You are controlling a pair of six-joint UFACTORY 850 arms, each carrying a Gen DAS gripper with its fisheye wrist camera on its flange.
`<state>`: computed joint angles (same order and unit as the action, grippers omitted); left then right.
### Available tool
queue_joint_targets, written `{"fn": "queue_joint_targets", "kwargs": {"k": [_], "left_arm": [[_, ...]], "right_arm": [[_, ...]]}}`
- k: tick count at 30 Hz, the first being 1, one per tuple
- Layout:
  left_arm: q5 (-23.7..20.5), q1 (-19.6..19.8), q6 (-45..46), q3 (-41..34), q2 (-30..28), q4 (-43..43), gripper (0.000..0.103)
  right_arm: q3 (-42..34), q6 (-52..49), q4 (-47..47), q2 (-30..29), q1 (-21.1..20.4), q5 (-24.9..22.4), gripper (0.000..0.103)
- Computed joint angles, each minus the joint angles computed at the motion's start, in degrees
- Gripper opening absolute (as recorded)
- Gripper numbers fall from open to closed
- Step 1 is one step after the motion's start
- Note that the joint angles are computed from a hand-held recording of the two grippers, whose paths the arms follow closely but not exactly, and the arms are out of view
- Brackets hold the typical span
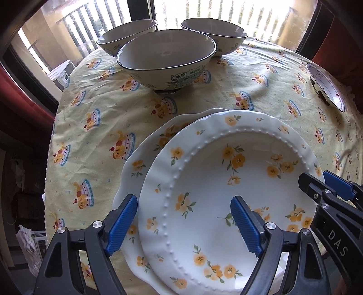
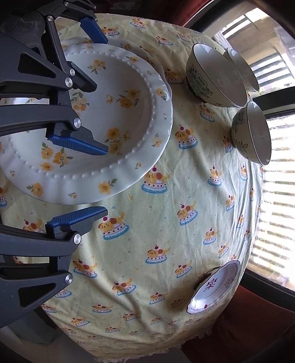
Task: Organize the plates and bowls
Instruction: 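Lower the beaded-rim plate onto the large plate and open both grippers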
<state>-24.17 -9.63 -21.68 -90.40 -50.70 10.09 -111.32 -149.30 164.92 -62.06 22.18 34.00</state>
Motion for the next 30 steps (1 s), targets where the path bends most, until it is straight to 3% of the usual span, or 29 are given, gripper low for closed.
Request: {"fn": "queue_joint_targets", "kwargs": {"k": [2,25,30], "left_arm": [[1.0,0.2,0.6,0.6,0.7,0.3,0.086],[3.5,2.7,18.1,3.8,3.0,-12.8,0.086],[3.7,2.9,22.2,4.0,3.9,-17.1,0.086]], "right_arm": [[0.1,-0.8,1.4,0.0,-0.3,0.3,0.039],[-0.3,6.4,0.9,-0.9,1.2,0.9,0.041],[2.9,9.9,-0.5,1.9,1.1,-1.3,0.061]]}}
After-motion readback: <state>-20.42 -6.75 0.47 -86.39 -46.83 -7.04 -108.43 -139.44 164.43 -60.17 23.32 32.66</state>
